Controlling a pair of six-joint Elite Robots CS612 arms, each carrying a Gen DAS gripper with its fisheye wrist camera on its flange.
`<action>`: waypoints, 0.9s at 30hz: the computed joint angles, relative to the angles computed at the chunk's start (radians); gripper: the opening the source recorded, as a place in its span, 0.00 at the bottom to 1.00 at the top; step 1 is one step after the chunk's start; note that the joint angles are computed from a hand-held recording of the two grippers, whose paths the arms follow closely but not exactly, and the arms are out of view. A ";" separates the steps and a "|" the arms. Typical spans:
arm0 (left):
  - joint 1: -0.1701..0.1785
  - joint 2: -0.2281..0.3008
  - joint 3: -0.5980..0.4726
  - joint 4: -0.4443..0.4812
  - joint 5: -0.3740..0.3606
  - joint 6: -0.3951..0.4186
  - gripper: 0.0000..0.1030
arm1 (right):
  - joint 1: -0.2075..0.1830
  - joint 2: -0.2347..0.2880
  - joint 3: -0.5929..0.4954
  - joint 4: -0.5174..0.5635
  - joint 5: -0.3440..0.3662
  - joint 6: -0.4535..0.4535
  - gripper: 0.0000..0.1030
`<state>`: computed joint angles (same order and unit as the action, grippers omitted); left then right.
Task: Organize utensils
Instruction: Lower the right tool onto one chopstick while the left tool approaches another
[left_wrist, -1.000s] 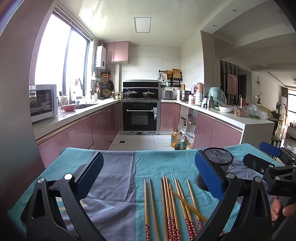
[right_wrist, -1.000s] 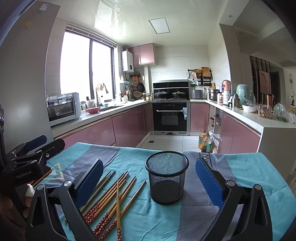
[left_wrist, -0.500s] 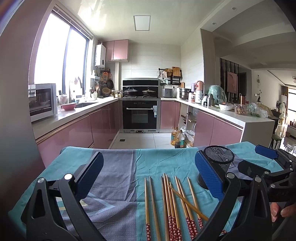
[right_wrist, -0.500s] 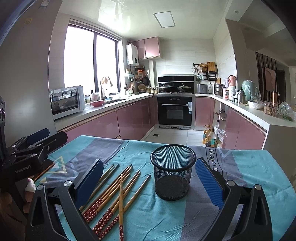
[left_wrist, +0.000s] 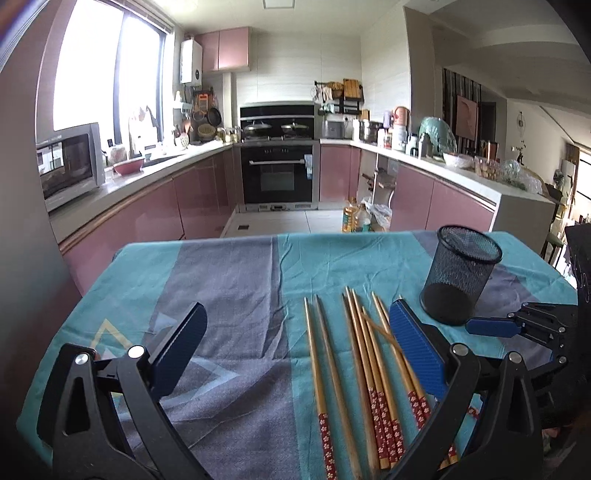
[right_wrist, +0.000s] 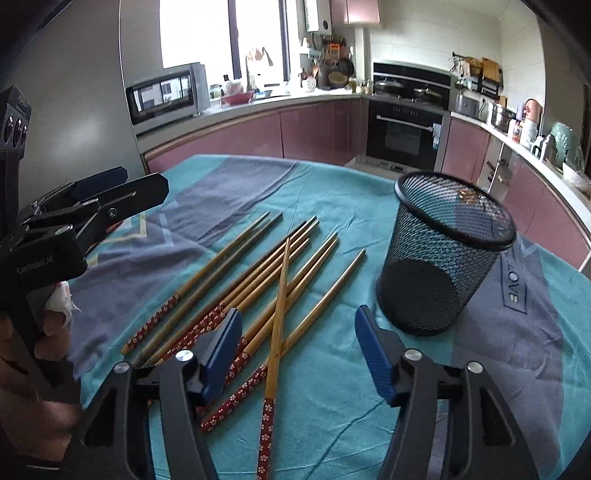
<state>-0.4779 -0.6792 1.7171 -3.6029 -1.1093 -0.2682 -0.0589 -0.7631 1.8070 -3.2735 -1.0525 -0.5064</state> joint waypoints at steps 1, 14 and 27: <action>0.007 0.001 -0.004 0.031 -0.020 -0.006 0.89 | 0.003 0.000 -0.005 0.024 -0.010 -0.011 0.50; 0.061 0.056 -0.115 0.325 -0.261 -0.003 0.34 | 0.003 0.001 -0.055 0.233 0.015 -0.053 0.15; 0.087 0.082 -0.186 0.423 -0.410 -0.060 0.15 | -0.037 -0.006 -0.047 0.225 0.137 -0.010 0.06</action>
<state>-0.3905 -0.5972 1.5311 -3.1801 -1.5194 -0.3278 -0.0962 -0.7696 1.7602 -3.0490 -0.9155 -0.5163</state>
